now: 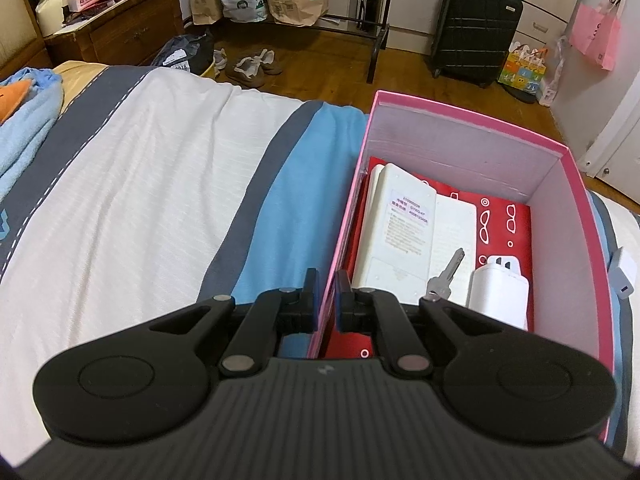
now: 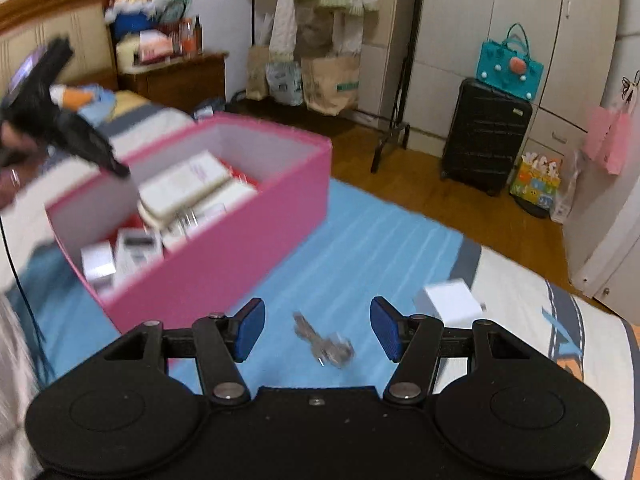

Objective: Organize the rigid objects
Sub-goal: 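Grasp the silver keys on the bedspread with the right gripper, then carry the silver keys into the pink box and open the right gripper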

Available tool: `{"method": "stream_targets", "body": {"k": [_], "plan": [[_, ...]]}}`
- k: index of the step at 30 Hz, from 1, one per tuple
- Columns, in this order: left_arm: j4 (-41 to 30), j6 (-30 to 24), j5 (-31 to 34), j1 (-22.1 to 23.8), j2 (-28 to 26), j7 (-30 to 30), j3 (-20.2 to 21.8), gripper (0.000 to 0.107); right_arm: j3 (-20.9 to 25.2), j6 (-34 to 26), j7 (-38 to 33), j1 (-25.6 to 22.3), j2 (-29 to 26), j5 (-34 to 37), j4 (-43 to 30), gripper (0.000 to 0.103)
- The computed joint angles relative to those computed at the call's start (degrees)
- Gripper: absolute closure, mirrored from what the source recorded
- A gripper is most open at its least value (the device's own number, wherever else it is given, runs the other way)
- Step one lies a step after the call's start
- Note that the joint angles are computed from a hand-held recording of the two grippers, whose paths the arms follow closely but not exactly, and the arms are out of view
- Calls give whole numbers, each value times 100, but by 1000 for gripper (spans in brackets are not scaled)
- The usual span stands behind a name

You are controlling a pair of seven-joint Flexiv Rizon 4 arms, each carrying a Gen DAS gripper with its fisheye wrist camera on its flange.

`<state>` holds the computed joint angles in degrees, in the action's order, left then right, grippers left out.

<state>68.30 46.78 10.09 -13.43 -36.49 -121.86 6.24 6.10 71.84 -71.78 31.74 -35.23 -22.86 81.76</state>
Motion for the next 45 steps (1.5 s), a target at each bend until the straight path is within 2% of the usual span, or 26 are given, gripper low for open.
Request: {"method": "stream_targets", "body": {"k": [2, 5, 9, 13, 17, 20, 22, 24, 26, 27, 34, 36, 41, 42, 45], "plan": [[-28, -40, 29, -22, -4, -5, 14, 100, 264, -300, -297, -170, -152, 184, -188, 39], [-27, -39, 36, -18, -2, -6, 7, 100, 379, -589, -492, -220, -345, 409, -349, 41], [-31, -43, 36, -19, -1, -17, 4, 100, 88, -832, -344, -19, -691, 369, -628, 40], [-19, -29, -14, 8, 6, -64, -11, 100, -350, -389, 305, 196, -883, 211, -571, 19], [-9, -27, -11, 12, 15, -55, -7, 100, -507, -224, 783, 296, -980, 65, -592, 15], [47, 9, -15, 19, 43, -65, -7, 100, -689, 20, 1081, 401, -945, -182, -416, 24], [64, 30, -40, 23, 46, -119, -9, 100, -564, 78, 1018, 325, -942, -226, -414, 38], [81, 57, -44, 25, 50, -142, -8, 100, -291, 13, 736, 184, -979, -200, -510, 63], [92, 68, -26, 19, 54, -147, 2, 100, -64, -38, 469, 77, -958, -88, -551, 68], [101, 70, -30, 22, 61, -148, -1, 100, -64, -47, 470, 86, -933, -40, -544, 74], [93, 54, -11, 13, 61, -147, 4, 100, -154, 148, 698, 157, -472, 103, -127, 75], [78, 37, -7, 12, 52, -144, 5, 100, -49, 198, 749, 85, -371, 202, -106, 75], [216, 176, -130, 76, 93, -223, -48, 100, 5, 697, 940, 108, -89, 275, -17, 75], [265, 235, -176, 103, 107, -221, -70, 100, 144, 786, 873, 40, -79, 342, -50, 75], [311, 296, -222, 111, 112, -194, -76, 100, 976, 988, 427, -316, -95, 817, -186, 75]]}}
